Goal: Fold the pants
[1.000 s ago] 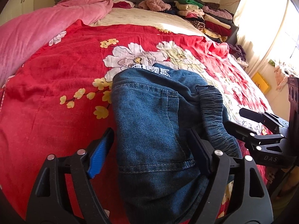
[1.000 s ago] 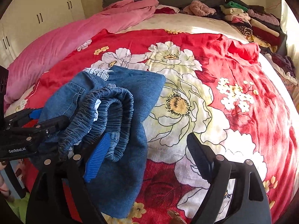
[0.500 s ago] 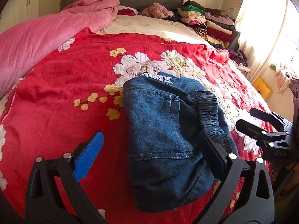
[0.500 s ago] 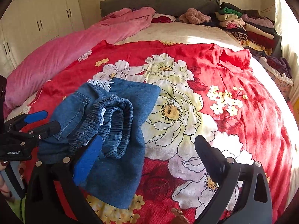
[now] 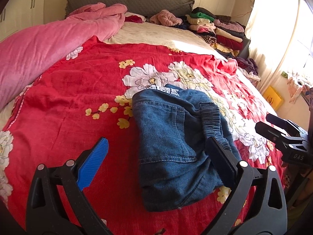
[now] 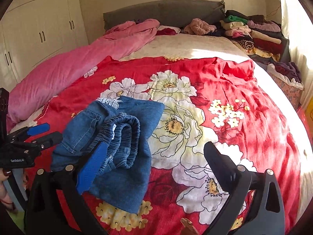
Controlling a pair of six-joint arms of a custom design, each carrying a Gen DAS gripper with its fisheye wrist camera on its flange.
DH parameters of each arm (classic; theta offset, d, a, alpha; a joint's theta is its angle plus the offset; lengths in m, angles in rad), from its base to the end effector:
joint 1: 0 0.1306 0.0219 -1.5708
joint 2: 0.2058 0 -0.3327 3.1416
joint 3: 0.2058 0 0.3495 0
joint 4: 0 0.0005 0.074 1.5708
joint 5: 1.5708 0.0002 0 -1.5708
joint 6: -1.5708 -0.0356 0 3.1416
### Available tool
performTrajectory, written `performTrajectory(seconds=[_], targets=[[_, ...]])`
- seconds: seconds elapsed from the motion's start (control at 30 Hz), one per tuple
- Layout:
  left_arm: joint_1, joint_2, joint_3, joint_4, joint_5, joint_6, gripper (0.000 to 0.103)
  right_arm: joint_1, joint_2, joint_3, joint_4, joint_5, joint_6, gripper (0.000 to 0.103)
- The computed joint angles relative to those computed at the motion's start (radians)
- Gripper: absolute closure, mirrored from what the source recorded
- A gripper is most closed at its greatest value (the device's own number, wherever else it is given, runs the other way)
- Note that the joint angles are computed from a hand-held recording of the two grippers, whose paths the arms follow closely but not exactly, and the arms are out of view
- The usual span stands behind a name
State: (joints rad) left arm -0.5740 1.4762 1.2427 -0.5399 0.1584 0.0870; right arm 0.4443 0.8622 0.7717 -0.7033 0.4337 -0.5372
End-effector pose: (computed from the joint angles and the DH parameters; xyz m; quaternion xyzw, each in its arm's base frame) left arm 0.3971 -0.2640 0.3040 0.2513 0.8842 -0.1946 0.3424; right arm 0.2631 0.1081 0.3146 0.1234 0.8990 -0.0013 0.4201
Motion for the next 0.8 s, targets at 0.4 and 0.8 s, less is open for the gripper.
performTrajectory(seconds=[0.4, 0.8], targets=[[0.004, -0.115, -0.082, 0.031, 0.005, -0.004, 0.010, 0.102, -0.110, -0.011, -0.061, 0.128, -0.034, 0.004], [-0.004, -0.233, -0.182, 0.049, -0.011, -0.025, 0.010, 0.242, -0.231, -0.025, -0.167, 0.300, -0.113, 0.005]])
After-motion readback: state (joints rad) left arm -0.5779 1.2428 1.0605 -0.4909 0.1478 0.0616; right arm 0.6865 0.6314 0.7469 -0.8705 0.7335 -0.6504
